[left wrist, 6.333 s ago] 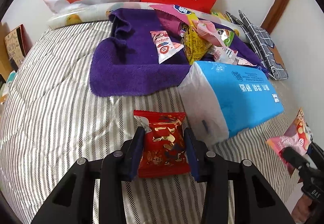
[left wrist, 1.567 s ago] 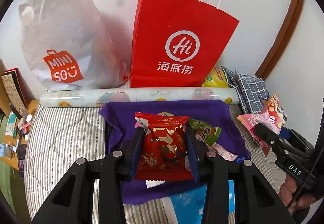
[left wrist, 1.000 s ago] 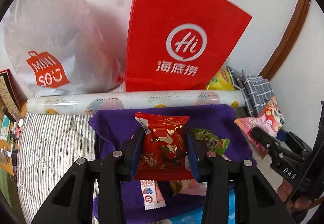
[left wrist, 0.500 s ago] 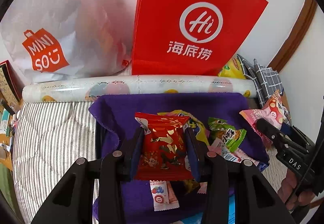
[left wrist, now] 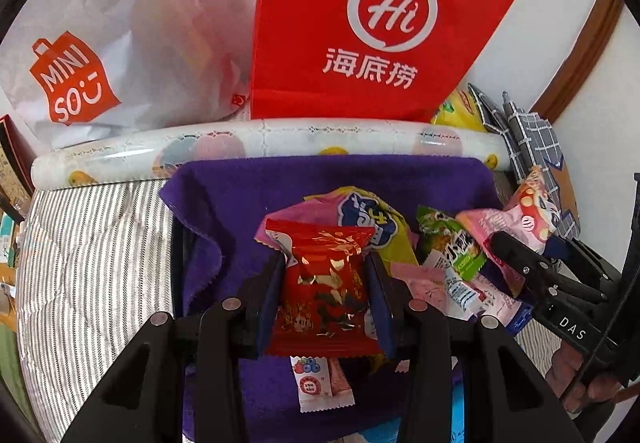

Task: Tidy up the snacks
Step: 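Open both tools to drop the panda bag and red-gold packet onto the towel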

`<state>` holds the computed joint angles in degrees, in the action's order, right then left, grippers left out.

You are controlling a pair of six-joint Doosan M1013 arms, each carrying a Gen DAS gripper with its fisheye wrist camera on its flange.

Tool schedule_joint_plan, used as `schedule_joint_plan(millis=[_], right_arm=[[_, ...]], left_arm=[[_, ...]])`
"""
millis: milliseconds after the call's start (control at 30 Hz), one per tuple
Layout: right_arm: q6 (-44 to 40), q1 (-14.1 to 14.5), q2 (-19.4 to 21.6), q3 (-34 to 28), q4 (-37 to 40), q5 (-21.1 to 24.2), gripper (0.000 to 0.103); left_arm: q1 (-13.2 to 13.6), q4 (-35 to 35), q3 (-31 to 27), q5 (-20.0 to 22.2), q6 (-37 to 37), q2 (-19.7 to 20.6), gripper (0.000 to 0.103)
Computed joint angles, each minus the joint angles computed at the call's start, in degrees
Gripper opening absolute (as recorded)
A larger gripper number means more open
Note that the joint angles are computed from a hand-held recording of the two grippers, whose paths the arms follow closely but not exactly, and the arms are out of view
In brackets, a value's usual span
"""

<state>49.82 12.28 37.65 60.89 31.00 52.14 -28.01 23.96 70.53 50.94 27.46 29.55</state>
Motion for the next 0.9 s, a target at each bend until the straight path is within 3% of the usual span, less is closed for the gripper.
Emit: schedule_joint_plan(millis=[900], right_arm=[[-0.75, 0.46, 0.33, 0.23, -2.34, 3.04, 0.056]], left_arm=[[0.05, -3.09, -1.21, 0.39, 2.61, 1.38, 0.041]])
